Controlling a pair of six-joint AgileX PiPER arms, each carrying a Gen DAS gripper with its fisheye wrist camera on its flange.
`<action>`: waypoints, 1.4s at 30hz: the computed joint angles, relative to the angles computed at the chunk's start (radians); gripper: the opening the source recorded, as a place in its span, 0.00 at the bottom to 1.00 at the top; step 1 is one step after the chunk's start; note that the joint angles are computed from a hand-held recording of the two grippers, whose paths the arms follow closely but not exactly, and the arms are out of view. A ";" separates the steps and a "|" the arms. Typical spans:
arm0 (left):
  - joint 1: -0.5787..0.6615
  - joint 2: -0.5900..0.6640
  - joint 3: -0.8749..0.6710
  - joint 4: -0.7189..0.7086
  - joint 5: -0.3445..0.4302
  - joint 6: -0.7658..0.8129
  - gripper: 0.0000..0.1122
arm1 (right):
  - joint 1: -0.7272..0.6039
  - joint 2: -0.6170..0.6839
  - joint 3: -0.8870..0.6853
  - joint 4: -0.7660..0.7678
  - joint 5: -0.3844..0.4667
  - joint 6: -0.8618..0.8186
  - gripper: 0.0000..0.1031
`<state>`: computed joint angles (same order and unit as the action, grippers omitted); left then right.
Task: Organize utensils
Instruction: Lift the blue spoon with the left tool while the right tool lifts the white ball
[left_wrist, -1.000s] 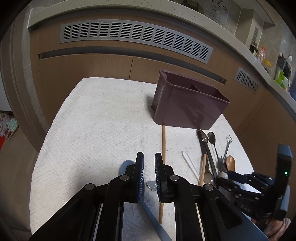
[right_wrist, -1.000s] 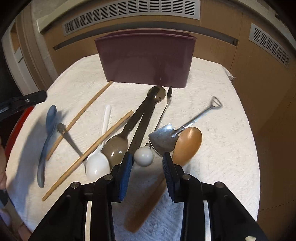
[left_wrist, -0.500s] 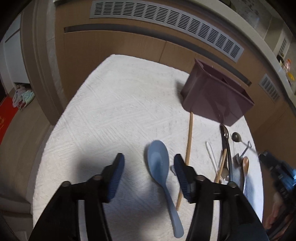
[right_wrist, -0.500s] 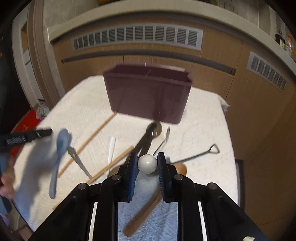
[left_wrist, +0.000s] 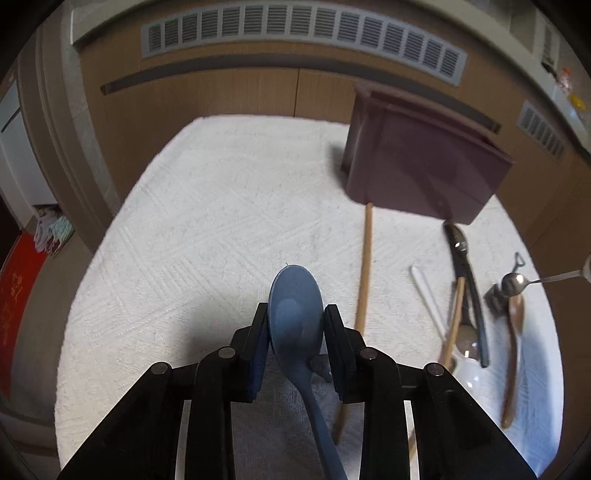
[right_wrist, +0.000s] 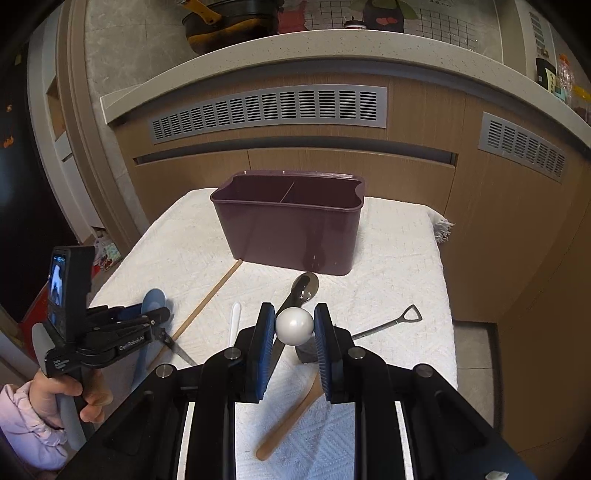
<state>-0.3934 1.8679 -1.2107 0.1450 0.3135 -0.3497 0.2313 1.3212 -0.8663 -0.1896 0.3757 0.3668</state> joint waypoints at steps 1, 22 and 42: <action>0.002 -0.026 0.024 -0.008 -0.024 0.016 0.26 | 0.001 -0.009 0.002 0.002 0.003 0.000 0.19; 0.050 -0.170 -0.083 -0.497 -0.013 0.555 0.10 | 0.005 -0.074 -0.064 -0.037 0.058 0.004 0.19; -0.040 0.363 -0.585 0.126 0.360 -0.255 0.52 | 0.022 -0.009 -0.031 -0.109 0.038 0.096 0.19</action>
